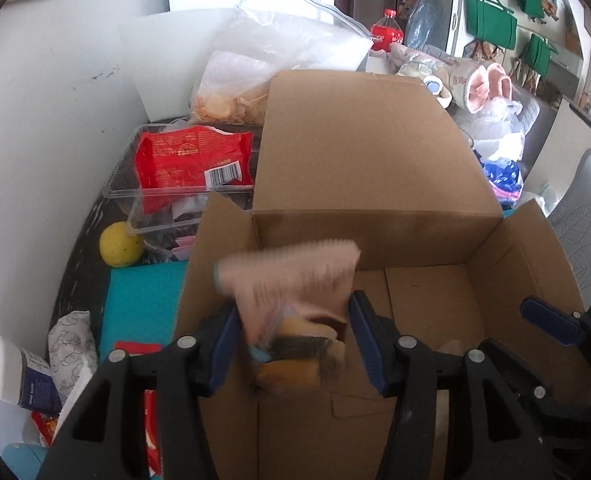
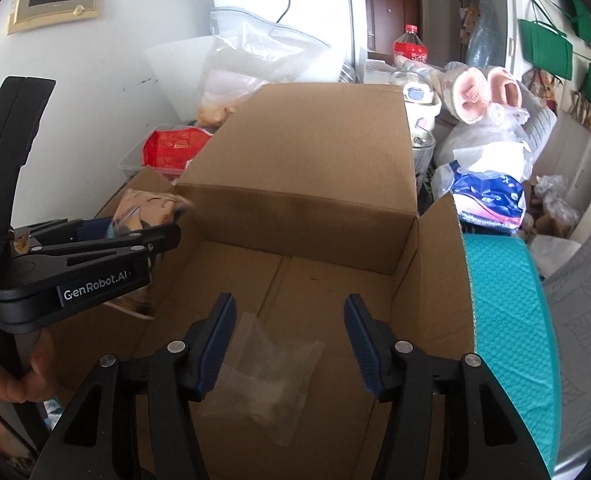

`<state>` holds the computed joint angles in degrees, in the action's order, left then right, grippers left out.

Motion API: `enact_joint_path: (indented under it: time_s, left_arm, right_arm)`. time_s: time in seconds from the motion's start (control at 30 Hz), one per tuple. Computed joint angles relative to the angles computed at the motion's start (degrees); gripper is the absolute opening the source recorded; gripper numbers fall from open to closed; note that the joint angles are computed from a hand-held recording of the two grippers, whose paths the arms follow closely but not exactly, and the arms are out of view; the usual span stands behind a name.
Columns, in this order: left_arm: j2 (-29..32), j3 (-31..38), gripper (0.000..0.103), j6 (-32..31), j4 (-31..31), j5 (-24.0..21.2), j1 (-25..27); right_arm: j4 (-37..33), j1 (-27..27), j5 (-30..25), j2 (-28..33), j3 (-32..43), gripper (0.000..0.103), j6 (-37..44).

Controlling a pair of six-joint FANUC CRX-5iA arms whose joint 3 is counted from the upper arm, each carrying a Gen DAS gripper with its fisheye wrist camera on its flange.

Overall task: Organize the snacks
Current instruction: 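Lower both packets into the box and open both tools, then withdraw both tools from the box back toward the snack pile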

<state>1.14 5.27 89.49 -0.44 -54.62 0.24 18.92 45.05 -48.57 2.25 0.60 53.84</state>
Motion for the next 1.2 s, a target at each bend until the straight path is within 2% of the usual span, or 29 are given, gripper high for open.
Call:
enact_joint_path:
  time_s: [0.07,0.2,0.3,0.7,0.87,1.07,1.2]
  left_arm:
    - [-0.4,-1.1,0.060,-0.9,1.5,0.6,0.5]
    - [-0.4,-0.7,0.060,0.0,1.2,-0.5,0.1]
    - [-1.2,-1.2,0.060,0.0,1.4,0.3,0.1]
    - [-8.1,-4.8,0.060,-0.3,3.8,2.8,0.8]
    - [-11.2,-5.0,0.060,1.1,3.2,2.5,0.6]
    - [-15.6,-6.5,0.060,-0.6,5.0,1.9,0.9]
    - [-19.0,-8.3,0.060,-2.4,6.6,1.5,1.4]
  right_arm:
    - [-0.5,-0.1,-0.1,0.1,0.2,0.056,0.1]
    - [-0.2,0.0,-0.3,0.0,0.2,0.056,0.0]
    - [1.0,0.2,-0.5,-0.1,-0.1,0.056,-0.5]
    - [4.5,1.9,-0.1,-4.7,-2.4,0.056,-3.8]
    - [7.0,3.4,0.0,-7.6,-3.9,0.056,-5.4]
    - [10.1,6.1,-0.3,-11.8,-6.1,0.056,-8.1]
    - [15.2,9.3,-2.0,-14.7,-8.7,0.056,-12.2]
